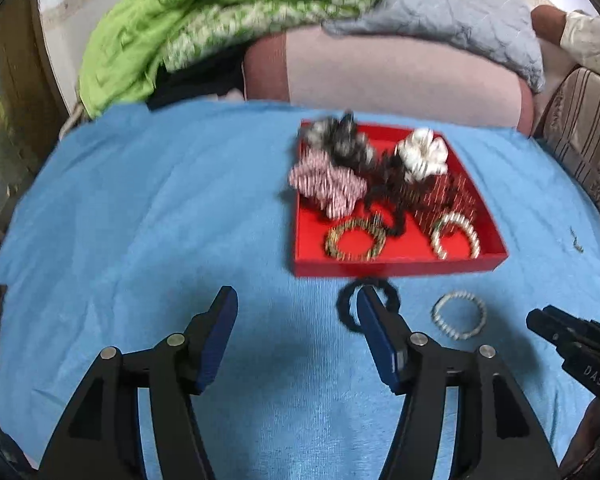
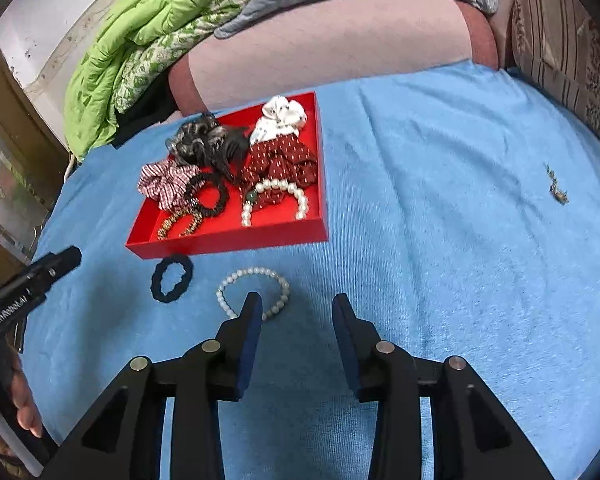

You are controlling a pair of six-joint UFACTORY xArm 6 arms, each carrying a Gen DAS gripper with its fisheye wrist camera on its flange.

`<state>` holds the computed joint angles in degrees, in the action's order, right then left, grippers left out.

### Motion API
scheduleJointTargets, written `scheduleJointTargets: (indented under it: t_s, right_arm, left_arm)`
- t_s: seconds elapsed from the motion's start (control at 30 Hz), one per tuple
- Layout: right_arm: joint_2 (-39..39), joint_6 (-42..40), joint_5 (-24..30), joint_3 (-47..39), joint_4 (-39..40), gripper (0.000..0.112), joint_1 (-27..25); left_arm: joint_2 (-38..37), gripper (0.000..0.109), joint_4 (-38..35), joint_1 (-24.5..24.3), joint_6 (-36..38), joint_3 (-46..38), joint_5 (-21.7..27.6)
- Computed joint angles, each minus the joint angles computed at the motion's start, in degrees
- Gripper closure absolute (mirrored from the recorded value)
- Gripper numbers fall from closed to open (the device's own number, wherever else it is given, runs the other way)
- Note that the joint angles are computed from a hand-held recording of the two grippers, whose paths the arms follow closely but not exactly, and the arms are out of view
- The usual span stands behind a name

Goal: Organize jewelry
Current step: 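Move both tools back to the last black hair tie and beaded bracelet, then grasp the black hair tie with the left tool while the right tool grasps the green-bead bracelet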

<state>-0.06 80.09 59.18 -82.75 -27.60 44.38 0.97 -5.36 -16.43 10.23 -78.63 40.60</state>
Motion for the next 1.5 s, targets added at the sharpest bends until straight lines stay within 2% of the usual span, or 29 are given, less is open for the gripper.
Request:
scheduleJointTargets:
  t_s: [0.13, 0.37, 0.43, 0.6, 0.77, 0.83, 0.87, 0.9, 0.97, 1.03, 1.07, 1.2, 1.5]
  right_arm:
    - [1.5, -2.2, -2.3, 1.0, 2.4, 0.072, -0.7]
    - [5.3, -6.7, -5.8, 0.4, 4.4, 0.072, -2.8]
    - [6.6, -7.7, -5.4, -0.8, 3.7, 0.072, -3.0]
    - [9.1, -9.6, -3.4, -3.6, 1.0, 0.072, -2.8]
    - [13.0, -12.0, 2.2, -8.7, -2.9, 0.07, -0.9]
    - [13.6, -11.9, 2.7, -9.4, -3.2, 0.071, -0.9]
    - [13.6, -11.8, 2.7, -9.4, -3.2, 0.073, -1.0]
    - [13.4, -11.8, 2.5, -9.2, -3.2, 0.074, -1.0]
    - [13.3, -11.9, 2.0, -9.0, -2.9, 0.09, -0.9]
    - [13.2, -12.4, 1.9, -9.2, -2.5, 0.103, -0.6]
    - [13.3, -12.8, 2.1, -9.5, -2.3, 0.105, -0.5]
    - [12.5, -11.9, 0.4, -9.1, -0.7, 0.105, -0.4]
    - [9.0, -6.9, 1.3, -9.4, -4.8, 0.105, 2.6]
  left_arm:
    - [3.2, 0.048, -2.7, 0.0, 2.1, -0.5, 2.1]
    - [8.6, 0.048, -6.4, -0.1, 3.6, -3.3, 1.8]
    - [9.8, 0.048, -7.2, -0.1, 3.8, -4.1, 1.8]
    - [9.9, 0.048, -5.3, -0.9, 4.4, -2.4, -2.2]
    - [8.8, 0.048, -2.1, -1.6, 1.3, 0.8, -7.0]
    - [8.3, 0.054, -1.0, -1.8, -0.8, 1.5, -7.3]
    - [8.1, 0.066, -0.7, -2.0, -1.2, 1.5, -7.2]
    - [7.6, 0.082, -0.9, -2.2, -0.9, 1.8, -6.7]
    - [7.3, 0.101, -1.1, -2.6, -0.2, 1.5, -5.4]
    - [7.1, 0.101, -2.8, -2.5, 1.2, 0.8, -3.2]
    - [6.8, 0.102, -4.3, -2.3, 2.1, 0.5, -1.9]
    - [4.8, 0.102, -8.6, -1.5, 4.3, 0.6, 1.1]
    - [-3.8, 0.102, -9.3, -1.8, 5.6, 6.0, -0.4]
